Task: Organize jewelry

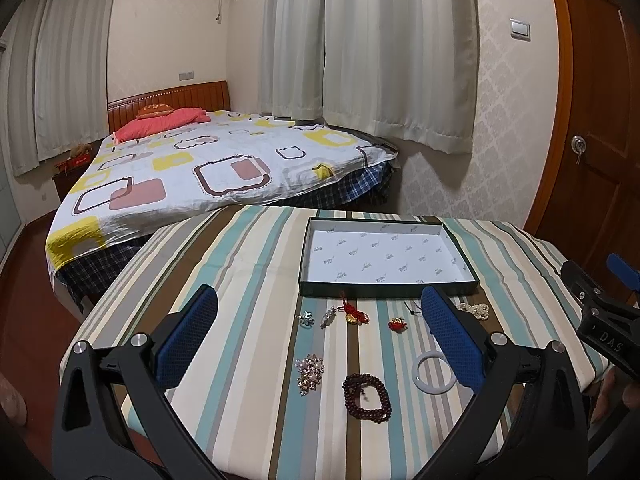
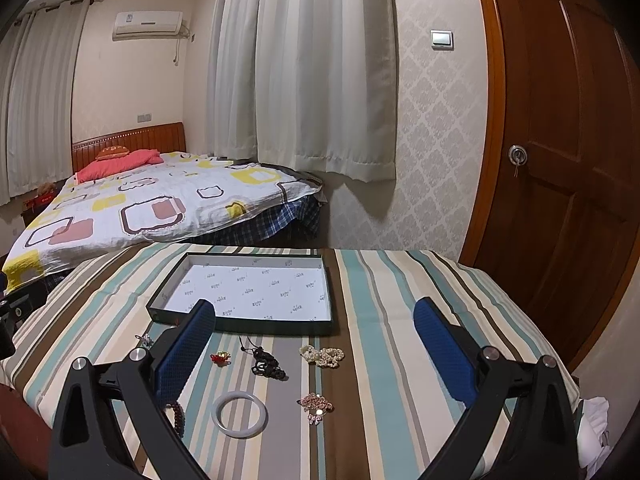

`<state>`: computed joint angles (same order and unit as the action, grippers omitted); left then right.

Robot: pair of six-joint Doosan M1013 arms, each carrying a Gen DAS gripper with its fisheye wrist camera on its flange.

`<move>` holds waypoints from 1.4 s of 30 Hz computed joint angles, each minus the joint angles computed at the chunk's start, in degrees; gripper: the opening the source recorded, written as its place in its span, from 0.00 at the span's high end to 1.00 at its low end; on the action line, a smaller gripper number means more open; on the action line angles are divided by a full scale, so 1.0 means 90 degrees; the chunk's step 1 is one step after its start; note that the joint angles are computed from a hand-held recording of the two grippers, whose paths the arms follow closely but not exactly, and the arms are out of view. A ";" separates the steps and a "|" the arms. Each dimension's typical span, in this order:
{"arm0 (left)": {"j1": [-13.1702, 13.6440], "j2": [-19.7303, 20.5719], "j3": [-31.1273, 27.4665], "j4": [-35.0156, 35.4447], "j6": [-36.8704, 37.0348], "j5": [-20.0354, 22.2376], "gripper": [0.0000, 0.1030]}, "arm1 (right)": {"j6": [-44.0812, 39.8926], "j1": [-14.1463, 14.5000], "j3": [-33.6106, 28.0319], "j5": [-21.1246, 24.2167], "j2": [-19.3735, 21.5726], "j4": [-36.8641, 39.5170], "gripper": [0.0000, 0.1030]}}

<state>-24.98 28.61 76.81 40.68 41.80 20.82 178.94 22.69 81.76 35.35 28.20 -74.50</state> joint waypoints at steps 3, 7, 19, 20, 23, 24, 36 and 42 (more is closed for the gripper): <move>-0.0011 -0.0008 -0.0011 0.0032 -0.0026 0.0013 0.04 | -0.0013 0.0006 -0.0004 0.0005 -0.0009 0.0006 0.05; -0.0013 -0.0013 -0.0011 0.0044 -0.0043 0.0006 0.04 | -0.0018 0.0039 -0.0037 0.0062 0.0010 0.0014 0.05; -0.0020 -0.0019 -0.0026 0.0062 -0.0077 0.0006 0.04 | -0.0063 0.0041 -0.0071 0.0081 -0.0007 0.0018 0.05; -0.0020 -0.0020 -0.0047 0.0026 -0.0048 0.0014 0.04 | -0.0072 0.0036 -0.0078 0.0077 -0.0008 0.0022 0.05; -0.0018 -0.0021 -0.0045 0.0008 -0.0027 0.0013 0.04 | -0.0123 0.0028 -0.0106 0.0063 -0.0012 0.0057 0.05; -0.0024 -0.0015 -0.0064 -0.0013 -0.0004 0.0029 0.04 | -0.0148 0.0022 -0.0121 0.0060 -0.0009 0.0068 0.05; -0.0014 -0.0032 0.0000 0.0092 -0.0114 -0.0023 0.04 | -0.0052 0.0057 -0.0089 0.0097 -0.0007 -0.0009 0.05; -0.0015 -0.0036 -0.0002 0.0072 -0.0105 -0.0023 0.04 | 0.0019 0.0071 -0.0067 0.0110 -0.0004 -0.0071 0.05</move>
